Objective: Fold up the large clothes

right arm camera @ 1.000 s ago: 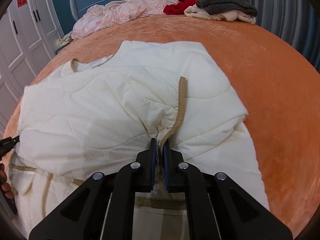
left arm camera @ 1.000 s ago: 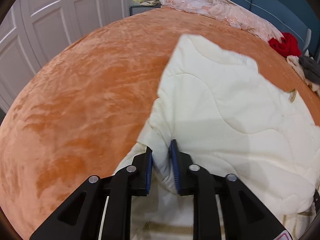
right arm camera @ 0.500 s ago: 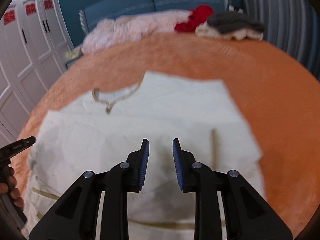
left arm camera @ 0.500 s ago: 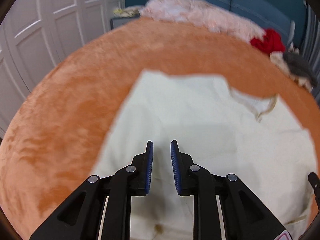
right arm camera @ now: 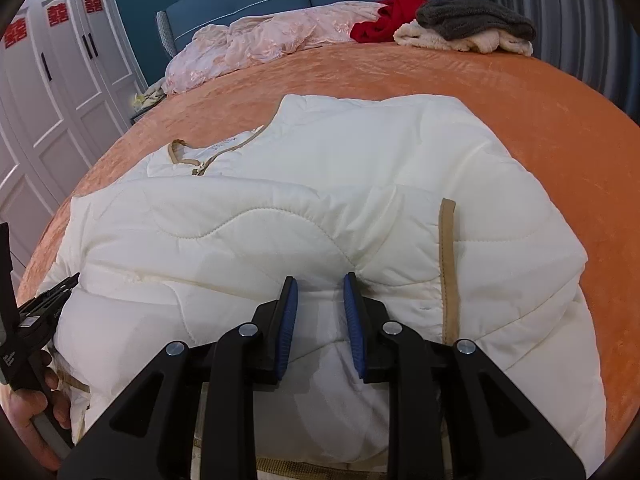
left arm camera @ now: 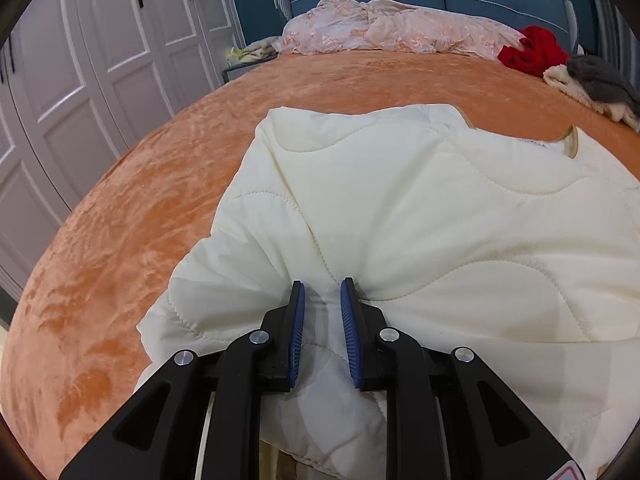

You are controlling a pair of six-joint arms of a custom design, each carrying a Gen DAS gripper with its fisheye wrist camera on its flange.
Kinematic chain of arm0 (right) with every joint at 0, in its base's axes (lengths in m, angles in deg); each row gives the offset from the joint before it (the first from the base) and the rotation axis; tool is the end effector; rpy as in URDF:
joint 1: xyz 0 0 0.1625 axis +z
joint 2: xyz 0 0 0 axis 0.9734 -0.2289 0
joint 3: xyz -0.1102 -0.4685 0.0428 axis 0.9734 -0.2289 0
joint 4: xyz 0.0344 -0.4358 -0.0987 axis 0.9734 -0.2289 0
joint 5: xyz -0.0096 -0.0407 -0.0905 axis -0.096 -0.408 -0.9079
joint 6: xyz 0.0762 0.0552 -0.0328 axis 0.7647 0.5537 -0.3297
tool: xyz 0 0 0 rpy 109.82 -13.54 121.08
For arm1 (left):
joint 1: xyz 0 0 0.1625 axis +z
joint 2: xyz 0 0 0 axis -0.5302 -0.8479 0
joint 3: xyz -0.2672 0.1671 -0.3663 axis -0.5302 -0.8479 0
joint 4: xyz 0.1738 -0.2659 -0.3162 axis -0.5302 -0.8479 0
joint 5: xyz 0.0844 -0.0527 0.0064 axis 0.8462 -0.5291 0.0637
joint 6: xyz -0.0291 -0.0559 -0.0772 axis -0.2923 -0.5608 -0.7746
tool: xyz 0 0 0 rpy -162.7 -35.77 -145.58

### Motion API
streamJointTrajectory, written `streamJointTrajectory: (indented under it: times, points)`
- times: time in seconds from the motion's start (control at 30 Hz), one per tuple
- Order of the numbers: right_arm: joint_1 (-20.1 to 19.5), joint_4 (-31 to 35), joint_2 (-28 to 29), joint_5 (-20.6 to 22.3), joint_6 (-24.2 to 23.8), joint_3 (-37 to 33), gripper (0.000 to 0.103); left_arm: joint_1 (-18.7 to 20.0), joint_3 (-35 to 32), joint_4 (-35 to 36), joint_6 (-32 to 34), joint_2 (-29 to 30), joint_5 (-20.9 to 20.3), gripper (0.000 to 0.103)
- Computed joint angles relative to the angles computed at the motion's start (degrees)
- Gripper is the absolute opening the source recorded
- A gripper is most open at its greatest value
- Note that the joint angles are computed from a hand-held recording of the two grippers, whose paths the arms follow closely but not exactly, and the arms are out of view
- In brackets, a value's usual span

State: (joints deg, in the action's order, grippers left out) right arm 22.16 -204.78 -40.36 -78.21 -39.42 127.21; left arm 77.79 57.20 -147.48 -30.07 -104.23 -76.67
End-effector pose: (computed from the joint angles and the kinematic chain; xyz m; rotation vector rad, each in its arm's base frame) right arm 0.1279 -0.3690 0.1187 -0.0475 -2.2617 1.1012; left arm -0.1322 -0.4555 0.1077 0.4387 2.0660 -0.8138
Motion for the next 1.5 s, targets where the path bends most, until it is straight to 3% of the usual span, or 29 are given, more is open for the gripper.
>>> streamJointTrajectory:
  times: [0.23, 0.4, 0.5, 0.6, 0.7, 0.87, 1.03, 1.13, 1.23, 1.33, 1.43, 1.5]
  points:
    - [0.2, -1.6, 0.9, -0.7, -1.0, -0.3, 0.023, -0.3, -0.1, -0.8, 0.4, 1.0, 1.2, 0.019]
    - [0.8, 1.4, -0.9, -1.0, 0.8, -0.1, 0.023, -0.8, -0.5, 4.9, -3.0, -0.9, 1.1, 0.021]
    - [1.9, 6.4, -3.4, -2.2, 2.7, -0.1, 0.026, -0.4, -0.7, 10.9, -7.2, -5.3, -2.3, 0.028]
    - [4.5, 12.5, -6.3, -4.8, 3.7, -0.7, 0.032, -0.6, -0.7, 16.8, -10.6, -10.9, -6.5, 0.028]
    - [6.4, 14.7, -8.7, -3.4, 3.9, -1.4, 0.033, -1.1, -1.7, 18.8, -10.0, -13.8, -8.8, 0.028]
    - [7.6, 25.8, -10.6, 0.9, 3.7, -8.7, 0.033, 0.2, -9.5, 21.1, -5.5, -12.4, -9.7, 0.028]
    - [6.4, 39.8, -6.7, 8.5, 3.3, -21.9, 0.033, 6.9, -21.1, 27.0, -3.4, -6.3, -13.4, 0.028]
    - [5.2, 46.0, -3.6, 9.0, 5.0, -28.8, 0.034, 10.3, -25.2, 29.3, -3.0, -3.1, -14.3, 0.028]
    - [4.3, 50.7, 0.2, 8.1, 4.8, -35.2, 0.037, 12.8, -26.7, 27.5, -1.3, -0.9, -15.2, 0.028]
    - [3.0, 54.4, 3.1, 9.5, 5.2, -39.4, 0.051, 13.8, -26.3, 21.8, 2.9, 1.1, -14.5, 0.029]
    - [1.7, 60.8, 5.0, 10.6, 6.0, -41.9, 0.051, 13.9, -24.6, 12.6, 8.2, 2.8, -13.6, 0.032]
    - [2.2, 57.4, 6.8, 8.9, 1.8, -41.9, 0.047, 14.0, -23.8, 7.9, 10.9, 3.6, -13.4, 0.033]
